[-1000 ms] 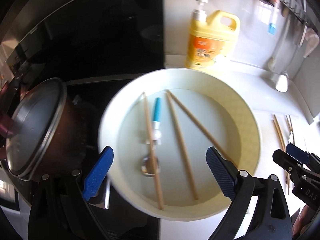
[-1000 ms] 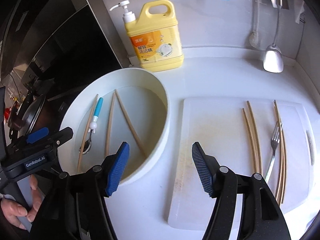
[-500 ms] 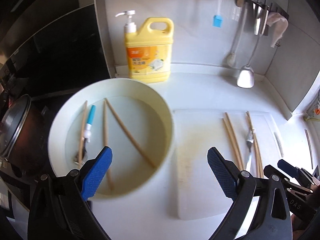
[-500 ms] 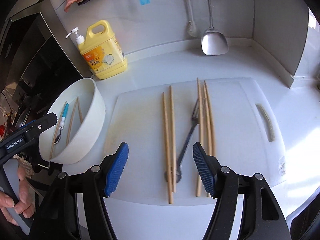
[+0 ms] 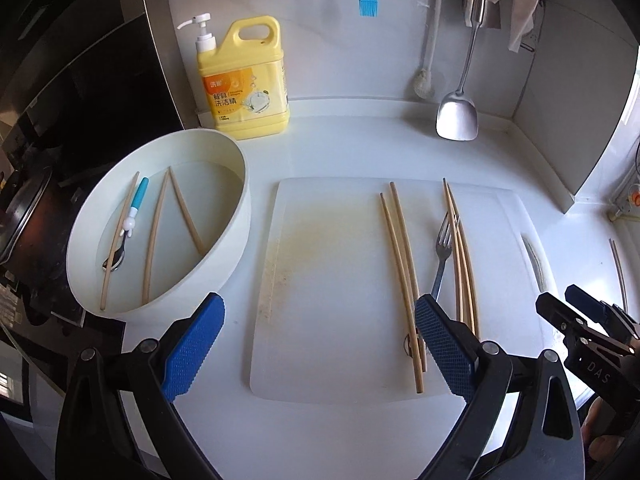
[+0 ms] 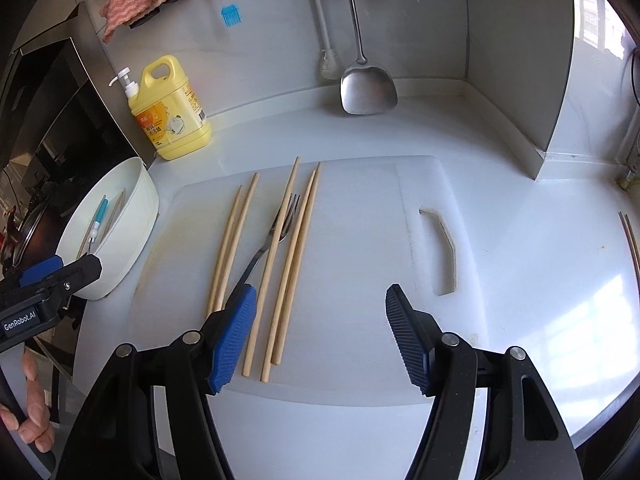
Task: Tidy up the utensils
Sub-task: 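Lower both open tools toward the wooden chopsticks beside the fork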
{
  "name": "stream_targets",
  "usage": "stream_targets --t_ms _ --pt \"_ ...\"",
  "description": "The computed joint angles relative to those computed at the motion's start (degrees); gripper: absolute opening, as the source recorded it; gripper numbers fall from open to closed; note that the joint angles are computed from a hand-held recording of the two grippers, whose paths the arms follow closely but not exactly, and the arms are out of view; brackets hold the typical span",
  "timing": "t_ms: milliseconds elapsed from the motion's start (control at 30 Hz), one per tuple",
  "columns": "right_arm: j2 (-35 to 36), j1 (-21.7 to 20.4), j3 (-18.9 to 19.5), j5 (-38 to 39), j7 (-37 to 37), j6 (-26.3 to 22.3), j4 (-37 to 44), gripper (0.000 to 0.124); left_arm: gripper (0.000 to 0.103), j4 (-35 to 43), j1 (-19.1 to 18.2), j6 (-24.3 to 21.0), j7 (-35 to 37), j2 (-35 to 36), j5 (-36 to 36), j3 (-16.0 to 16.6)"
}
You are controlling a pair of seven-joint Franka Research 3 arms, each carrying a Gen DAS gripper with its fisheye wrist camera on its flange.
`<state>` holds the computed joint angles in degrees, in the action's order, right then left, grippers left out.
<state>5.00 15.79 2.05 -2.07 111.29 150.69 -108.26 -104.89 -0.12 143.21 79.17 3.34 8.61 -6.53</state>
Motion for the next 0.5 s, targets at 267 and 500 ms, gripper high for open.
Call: stream_targets --t_ms 267,500 --pt "2.04 1.24 -1.10 -9.09 10.02 0.84 0.01 0.064 0.094 -0.90 0.18 6.34 2.78 3.05 -1.09 -0.46" --pt "6.18 1.69 -1.84 -7.85 9.82 5.47 1.43 0.064 0.094 0.63 -0.49 10.31 -0.83 7.92 0.54 -0.49"
